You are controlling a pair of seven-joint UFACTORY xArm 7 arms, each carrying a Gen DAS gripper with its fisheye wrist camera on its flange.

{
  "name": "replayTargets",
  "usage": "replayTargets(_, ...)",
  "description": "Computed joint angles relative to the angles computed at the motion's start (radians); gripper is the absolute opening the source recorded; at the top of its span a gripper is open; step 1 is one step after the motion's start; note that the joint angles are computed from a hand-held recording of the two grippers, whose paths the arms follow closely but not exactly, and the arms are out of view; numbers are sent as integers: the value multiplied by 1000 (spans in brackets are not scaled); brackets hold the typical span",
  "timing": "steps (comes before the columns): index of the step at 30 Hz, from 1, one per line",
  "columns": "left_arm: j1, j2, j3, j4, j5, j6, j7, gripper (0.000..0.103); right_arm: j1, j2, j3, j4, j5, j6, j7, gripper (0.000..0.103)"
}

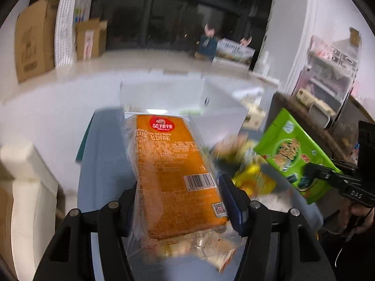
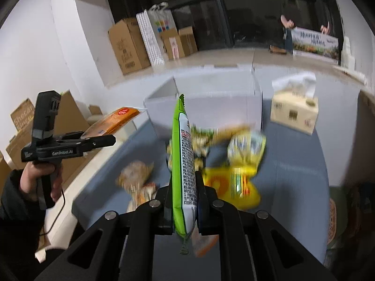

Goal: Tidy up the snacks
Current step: 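Lower both held snacks into the white box and open both tools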

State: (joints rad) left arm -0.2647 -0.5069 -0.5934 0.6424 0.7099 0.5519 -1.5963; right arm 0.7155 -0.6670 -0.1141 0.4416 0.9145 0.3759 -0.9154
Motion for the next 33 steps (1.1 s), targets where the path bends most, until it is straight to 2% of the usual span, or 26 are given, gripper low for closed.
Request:
replayTargets(2,29,17,14,40,33,-6,26,66,26,62,1,75,20,-47,-22,12)
replayTargets(5,89,83,39,114,100,-38,53,66,46,170,-12,198,60,-66,-46,12)
replayTargets(9,129,186,98,197,172,-89,49,66,2,357,4,403,101,-40,-22,12)
replayTargets(12,127,313,154,286,205,-89,91,66,-77,516,69,552,-6,-59,107,12)
replayTargets(14,126,381,191,333,227,-91,99,66,-122,627,101,663,-103,-38,213,12)
replayTargets(18,108,476,268,390,222,-91,130,68,-168,776,138,800,-286,-24,390,12)
replayTargets(21,79,514,311,411,218,-65,160,76,-193,866,153,894,-371,6,484,13)
replayTargets(22,67,516,322,407,230,-63,154,83,-206,888,165,918,-371,10,493,14)
replayTargets(23,55,513,334,400,248,-56,137,95,-227,908,186,943,-348,19,480,16)
replayTargets(24,43,510,347,391,251,-58,125,101,-247,925,204,964,-337,38,474,35)
replayTargets(25,34,505,362,381,249,-75,121,103,-256,939,213,980,-349,48,490,82)
replayTargets(26,24,499,376,369,245,-85,115,103,-260,945,219,980,-357,36,502,103)
replayTargets(28,4,487,401,348,227,-99,109,103,-289,931,263,939,-342,-44,463,103)
replayTargets(30,-7,476,412,330,220,-109,104,103,-301,922,276,922,-380,-49,485,103)
replayTargets(33,-17,451,410,310,230,-101,87,103,-354,895,327,892,-351,-50,473,103)
